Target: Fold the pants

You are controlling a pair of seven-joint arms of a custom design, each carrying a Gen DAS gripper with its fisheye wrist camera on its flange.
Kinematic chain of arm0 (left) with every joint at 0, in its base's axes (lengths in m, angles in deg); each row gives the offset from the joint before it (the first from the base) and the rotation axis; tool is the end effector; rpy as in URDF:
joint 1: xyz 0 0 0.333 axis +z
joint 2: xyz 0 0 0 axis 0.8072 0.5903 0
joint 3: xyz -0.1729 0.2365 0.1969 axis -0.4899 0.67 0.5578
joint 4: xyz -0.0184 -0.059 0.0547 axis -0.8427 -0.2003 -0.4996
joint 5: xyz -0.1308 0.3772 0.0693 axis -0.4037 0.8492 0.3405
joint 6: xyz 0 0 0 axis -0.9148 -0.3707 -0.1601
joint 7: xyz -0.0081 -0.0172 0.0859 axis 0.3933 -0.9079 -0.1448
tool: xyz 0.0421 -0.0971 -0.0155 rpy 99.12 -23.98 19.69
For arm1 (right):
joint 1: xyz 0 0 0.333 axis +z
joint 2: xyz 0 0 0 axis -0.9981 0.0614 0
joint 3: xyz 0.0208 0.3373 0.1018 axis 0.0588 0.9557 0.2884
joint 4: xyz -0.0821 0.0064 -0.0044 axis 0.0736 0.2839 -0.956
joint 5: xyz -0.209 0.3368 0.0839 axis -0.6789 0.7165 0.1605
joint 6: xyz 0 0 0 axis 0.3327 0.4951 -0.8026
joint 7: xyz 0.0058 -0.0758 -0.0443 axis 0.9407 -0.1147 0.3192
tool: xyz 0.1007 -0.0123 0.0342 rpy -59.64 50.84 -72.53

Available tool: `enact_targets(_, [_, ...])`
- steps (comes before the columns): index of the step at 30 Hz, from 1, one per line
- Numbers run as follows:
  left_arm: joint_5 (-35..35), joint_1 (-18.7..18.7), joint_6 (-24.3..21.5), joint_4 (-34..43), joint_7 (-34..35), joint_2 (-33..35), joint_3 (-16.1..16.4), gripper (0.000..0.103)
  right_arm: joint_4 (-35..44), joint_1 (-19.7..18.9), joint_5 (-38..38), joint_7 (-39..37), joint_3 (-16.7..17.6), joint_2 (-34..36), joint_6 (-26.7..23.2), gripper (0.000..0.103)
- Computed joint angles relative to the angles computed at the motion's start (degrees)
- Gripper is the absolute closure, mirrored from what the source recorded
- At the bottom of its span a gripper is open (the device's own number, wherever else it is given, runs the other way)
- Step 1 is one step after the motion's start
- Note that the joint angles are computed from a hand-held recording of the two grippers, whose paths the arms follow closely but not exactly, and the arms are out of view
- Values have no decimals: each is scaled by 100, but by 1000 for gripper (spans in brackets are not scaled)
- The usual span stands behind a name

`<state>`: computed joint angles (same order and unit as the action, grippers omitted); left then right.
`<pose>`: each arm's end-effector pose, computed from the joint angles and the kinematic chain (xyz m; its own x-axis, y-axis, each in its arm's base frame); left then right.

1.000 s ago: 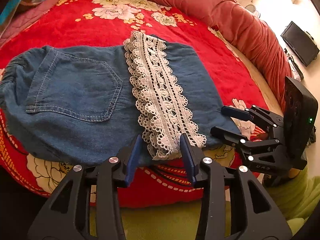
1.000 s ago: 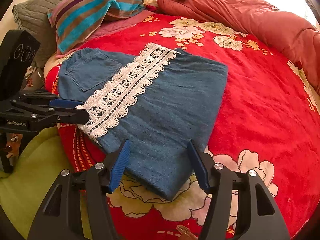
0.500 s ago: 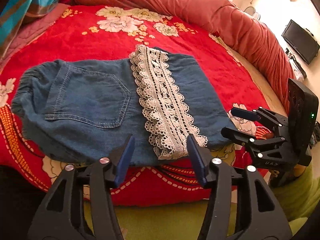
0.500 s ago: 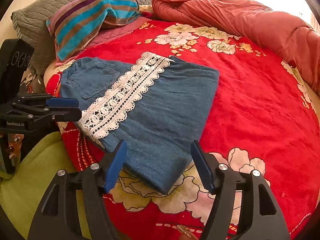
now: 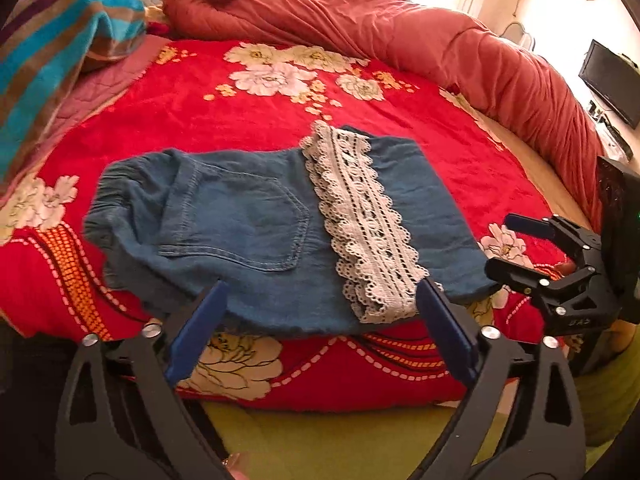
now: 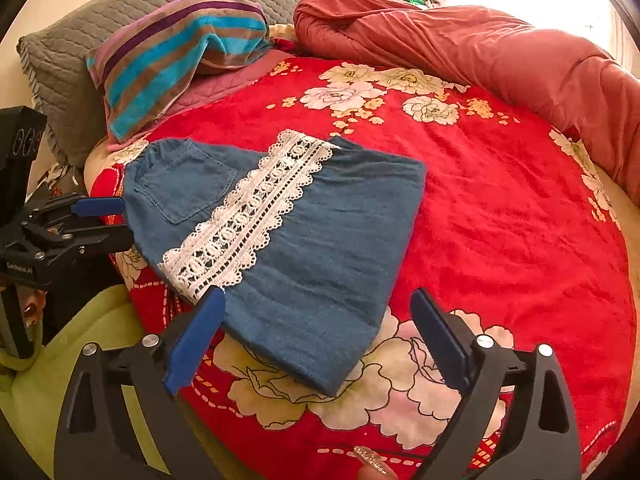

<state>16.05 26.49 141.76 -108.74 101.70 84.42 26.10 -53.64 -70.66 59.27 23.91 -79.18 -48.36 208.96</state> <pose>0.5956 -0.4607 0.4372 -0.0871 -0.9795 0.1816 -0.7890 -0.0435 -0.6128 0.6813 0.2479 0.4177 0.5756 -0.8074 -0.1301 -0.6547 -0.3596 -0.6649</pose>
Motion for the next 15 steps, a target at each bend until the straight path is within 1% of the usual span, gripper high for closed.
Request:
enact_targets(6, [119,-33,-80,-97,-152,-101,63,10,50,1,23,47,1,-20,9,6])
enact_targets(10, [260,-37,-12,-246,-363,-225,112,10,98,91,-121,162,-72,-19,59,5])
enact_targets(15, [505,2,106,-514,-760,-436,177,10,194,89,-135,195,-25,-3,17,5])
